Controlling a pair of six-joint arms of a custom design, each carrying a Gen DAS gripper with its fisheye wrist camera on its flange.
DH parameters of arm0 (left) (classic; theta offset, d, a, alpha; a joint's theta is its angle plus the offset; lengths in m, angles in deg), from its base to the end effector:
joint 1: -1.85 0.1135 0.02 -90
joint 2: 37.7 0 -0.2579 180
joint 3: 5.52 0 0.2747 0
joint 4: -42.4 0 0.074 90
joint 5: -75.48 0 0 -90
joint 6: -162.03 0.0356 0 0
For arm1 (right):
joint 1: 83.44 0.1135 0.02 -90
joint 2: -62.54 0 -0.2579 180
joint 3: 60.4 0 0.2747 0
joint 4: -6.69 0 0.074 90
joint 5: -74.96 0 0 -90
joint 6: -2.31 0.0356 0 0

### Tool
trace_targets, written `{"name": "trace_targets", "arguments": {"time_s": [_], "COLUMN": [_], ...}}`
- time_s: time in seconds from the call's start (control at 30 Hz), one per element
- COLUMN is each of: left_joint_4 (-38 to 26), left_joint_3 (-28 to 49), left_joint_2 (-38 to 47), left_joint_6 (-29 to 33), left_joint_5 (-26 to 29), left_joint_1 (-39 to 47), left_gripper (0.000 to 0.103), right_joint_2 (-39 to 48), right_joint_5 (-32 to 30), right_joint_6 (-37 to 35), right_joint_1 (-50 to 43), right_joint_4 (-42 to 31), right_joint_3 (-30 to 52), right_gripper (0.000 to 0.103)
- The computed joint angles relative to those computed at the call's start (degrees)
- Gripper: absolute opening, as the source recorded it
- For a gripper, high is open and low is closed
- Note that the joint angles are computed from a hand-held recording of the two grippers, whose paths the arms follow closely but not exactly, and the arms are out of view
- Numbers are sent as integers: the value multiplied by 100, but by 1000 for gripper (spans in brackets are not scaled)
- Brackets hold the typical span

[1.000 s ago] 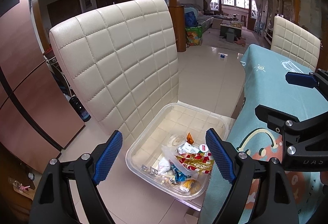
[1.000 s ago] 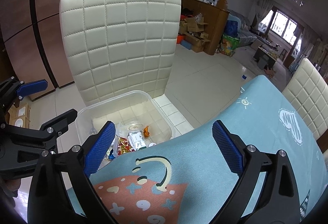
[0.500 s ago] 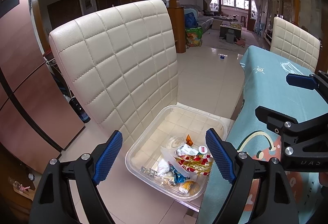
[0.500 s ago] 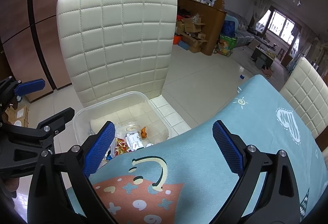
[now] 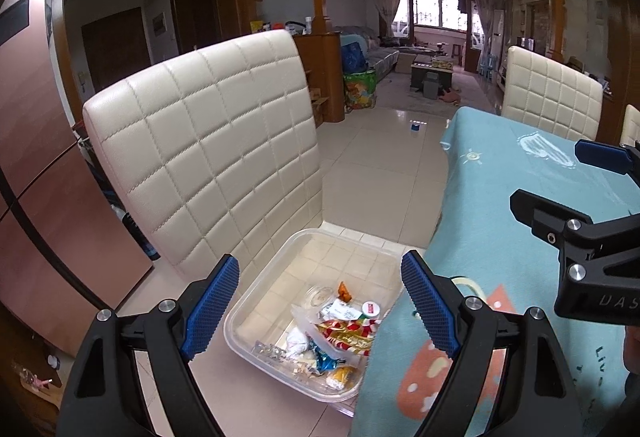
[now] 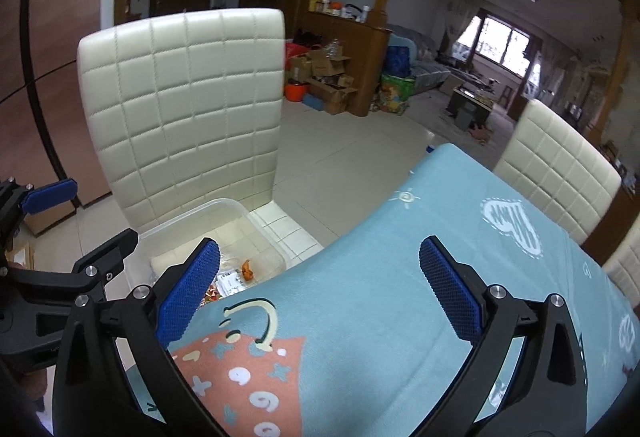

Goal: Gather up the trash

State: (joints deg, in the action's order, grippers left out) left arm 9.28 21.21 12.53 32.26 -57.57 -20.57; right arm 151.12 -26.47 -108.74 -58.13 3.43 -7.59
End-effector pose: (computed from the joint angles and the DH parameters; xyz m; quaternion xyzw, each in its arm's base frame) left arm 0.1590 -0.0393 0.1187 -0.2386 0.8650 0.1630 0.4103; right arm 0.2872 0.1436 0.1422 -0.3929 0.8088 0.1057 0.4245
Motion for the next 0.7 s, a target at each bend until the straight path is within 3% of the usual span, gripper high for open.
{"name": "trace_targets", "arguments": {"time_s": [0.37,0.7], "left_joint_4": [-685,-1248], "left_joint_3": [771,1357], "left_joint_2": [123,438], "left_joint_6": [-628,-1227], "left_joint_5": [-510,-1005], "left_joint_1": [-1065,-1842], "left_gripper": [81,81], "right_joint_2": [-1532,-2577], "right_joint_5": [-27,-472], "right_joint_6": [345,430], "right_joint_1": [-829,-1502], "right_joint_4": [-431,-856], "right_joint_3": [-506,-805], "right_gripper": [99,99]}}
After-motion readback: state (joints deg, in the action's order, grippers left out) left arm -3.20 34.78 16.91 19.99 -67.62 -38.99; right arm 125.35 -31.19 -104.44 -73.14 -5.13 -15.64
